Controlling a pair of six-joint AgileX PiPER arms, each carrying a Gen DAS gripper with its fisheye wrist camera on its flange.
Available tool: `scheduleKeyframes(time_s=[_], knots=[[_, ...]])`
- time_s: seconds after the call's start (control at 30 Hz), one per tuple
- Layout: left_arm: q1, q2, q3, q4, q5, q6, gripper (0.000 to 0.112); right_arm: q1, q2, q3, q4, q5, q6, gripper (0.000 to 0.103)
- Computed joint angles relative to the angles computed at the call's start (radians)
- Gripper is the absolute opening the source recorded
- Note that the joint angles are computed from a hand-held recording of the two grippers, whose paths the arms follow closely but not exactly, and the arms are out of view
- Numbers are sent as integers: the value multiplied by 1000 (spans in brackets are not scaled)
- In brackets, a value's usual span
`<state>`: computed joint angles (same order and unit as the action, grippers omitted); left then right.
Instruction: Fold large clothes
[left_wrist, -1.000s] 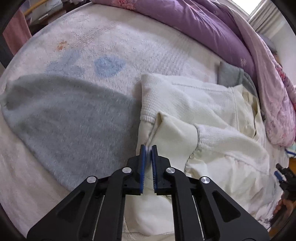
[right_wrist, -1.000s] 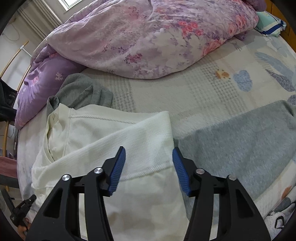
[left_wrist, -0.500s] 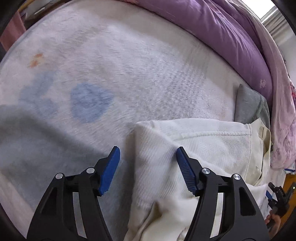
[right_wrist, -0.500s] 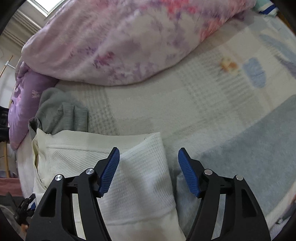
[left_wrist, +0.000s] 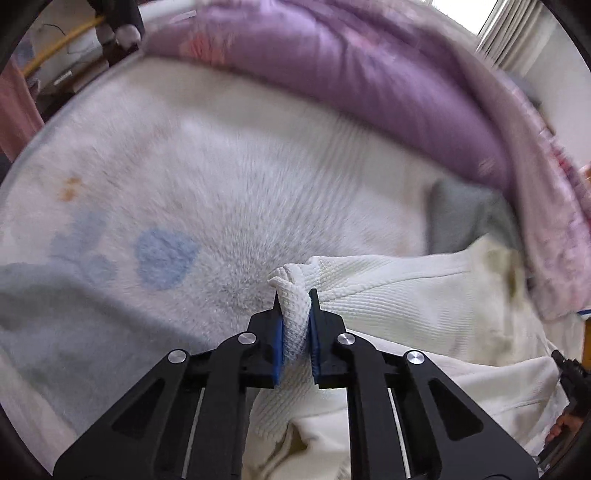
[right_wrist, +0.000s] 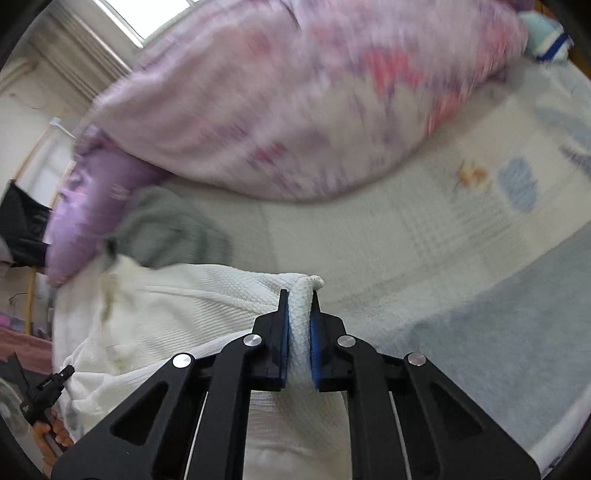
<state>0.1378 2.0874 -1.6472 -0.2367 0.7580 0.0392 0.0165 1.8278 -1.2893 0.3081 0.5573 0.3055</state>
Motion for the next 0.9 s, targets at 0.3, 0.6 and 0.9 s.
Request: scheduleKeyframes(time_s=[0.3, 0.6, 0.9], knots=[[104, -516, 466, -154, -6, 188, 11, 44, -543, 319, -62, 121, 96, 7], [403, -859, 878, -103, 214, 263, 20, 149, -936, 648, -83, 488, 321, 17], [816, -1181, 1115, -93, 424, 403, 56, 521, -1167, 828, -62, 460, 802, 59]])
